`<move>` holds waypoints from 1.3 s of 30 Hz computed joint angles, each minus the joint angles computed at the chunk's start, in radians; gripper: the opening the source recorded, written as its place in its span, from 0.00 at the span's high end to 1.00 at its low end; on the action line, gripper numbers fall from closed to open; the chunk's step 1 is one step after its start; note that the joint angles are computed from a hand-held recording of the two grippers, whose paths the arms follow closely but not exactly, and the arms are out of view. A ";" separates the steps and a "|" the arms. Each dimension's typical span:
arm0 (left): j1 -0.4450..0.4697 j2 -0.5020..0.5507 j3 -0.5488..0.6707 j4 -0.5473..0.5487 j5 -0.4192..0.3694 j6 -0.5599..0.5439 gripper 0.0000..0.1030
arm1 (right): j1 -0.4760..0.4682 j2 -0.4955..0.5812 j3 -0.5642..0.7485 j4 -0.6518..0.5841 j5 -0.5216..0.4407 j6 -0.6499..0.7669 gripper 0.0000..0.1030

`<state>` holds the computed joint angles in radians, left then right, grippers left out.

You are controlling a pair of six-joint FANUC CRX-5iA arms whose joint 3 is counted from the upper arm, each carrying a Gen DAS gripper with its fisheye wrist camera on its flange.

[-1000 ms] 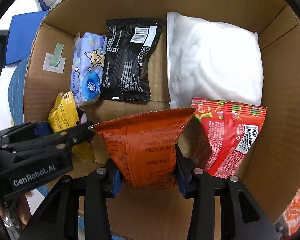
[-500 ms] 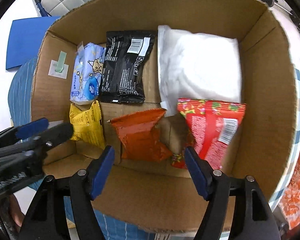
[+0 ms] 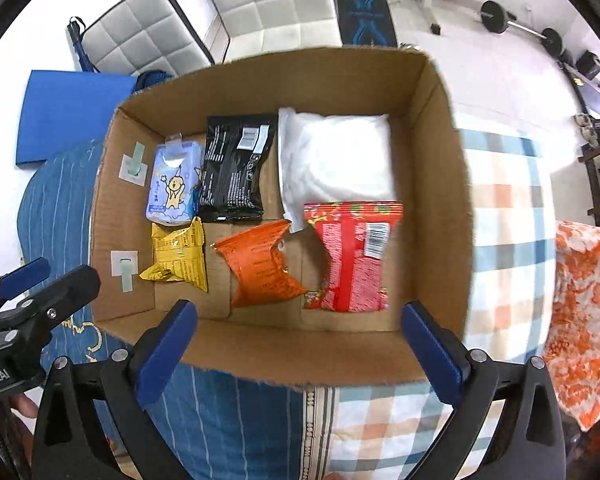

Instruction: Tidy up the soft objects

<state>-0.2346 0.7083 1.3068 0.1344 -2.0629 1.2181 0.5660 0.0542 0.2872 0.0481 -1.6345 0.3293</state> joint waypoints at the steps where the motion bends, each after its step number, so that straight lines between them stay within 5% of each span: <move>1: 0.000 -0.035 -0.052 -0.001 0.032 -0.006 0.03 | 0.007 -0.009 -0.001 0.009 -0.005 -0.009 0.00; 15: 0.084 -0.374 -0.343 0.104 0.237 -0.094 0.03 | 0.298 -0.131 0.053 0.253 -0.168 -0.276 0.00; 27: 0.201 -0.488 -0.342 0.231 0.205 -0.137 0.03 | 0.621 -0.094 0.262 0.493 -0.421 -0.432 0.00; 39: 0.305 -0.506 -0.259 0.336 0.127 -0.154 0.03 | 0.824 0.101 0.629 0.691 -0.643 -0.382 0.00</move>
